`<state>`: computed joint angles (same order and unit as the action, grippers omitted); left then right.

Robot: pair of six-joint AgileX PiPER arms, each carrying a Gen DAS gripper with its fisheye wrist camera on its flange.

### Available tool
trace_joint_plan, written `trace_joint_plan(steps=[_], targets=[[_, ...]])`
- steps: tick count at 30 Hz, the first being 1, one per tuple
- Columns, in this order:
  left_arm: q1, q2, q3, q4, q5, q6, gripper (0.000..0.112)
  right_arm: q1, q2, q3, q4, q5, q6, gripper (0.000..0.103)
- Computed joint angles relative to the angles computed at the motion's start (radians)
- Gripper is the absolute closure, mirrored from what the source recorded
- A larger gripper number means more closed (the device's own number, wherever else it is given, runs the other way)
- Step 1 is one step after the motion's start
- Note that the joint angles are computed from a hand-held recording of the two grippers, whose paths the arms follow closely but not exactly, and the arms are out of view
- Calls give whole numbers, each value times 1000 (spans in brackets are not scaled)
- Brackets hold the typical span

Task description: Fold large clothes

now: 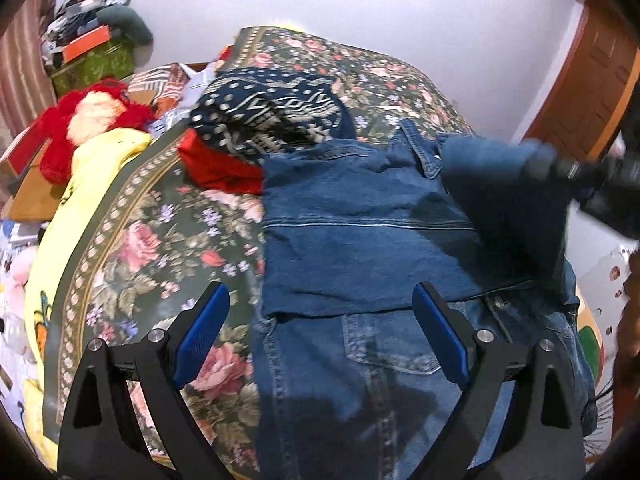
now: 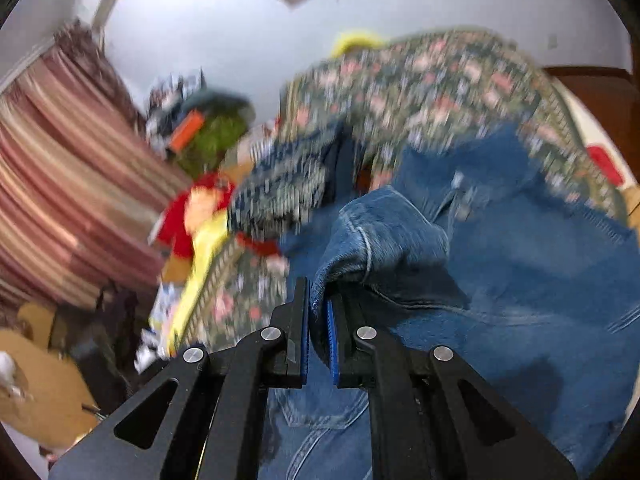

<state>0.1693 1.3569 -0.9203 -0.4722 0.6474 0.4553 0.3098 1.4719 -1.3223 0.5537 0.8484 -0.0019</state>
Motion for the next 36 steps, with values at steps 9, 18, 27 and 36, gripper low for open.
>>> trace_joint_plan(steps=[9,18,27,36], targets=[[58,-11,23,-29,34,30,19,71,182,4,26,179,27,74],[16,4,12,-99,89,48,19,-10,70,29,55,241,-68,55],[42,100,5,-288,239,107,19,-237,-158,57,-96,216,-72,39],[107,246,3,-492,376,149,19,-548,-309,151,-141,220,-166,28]])
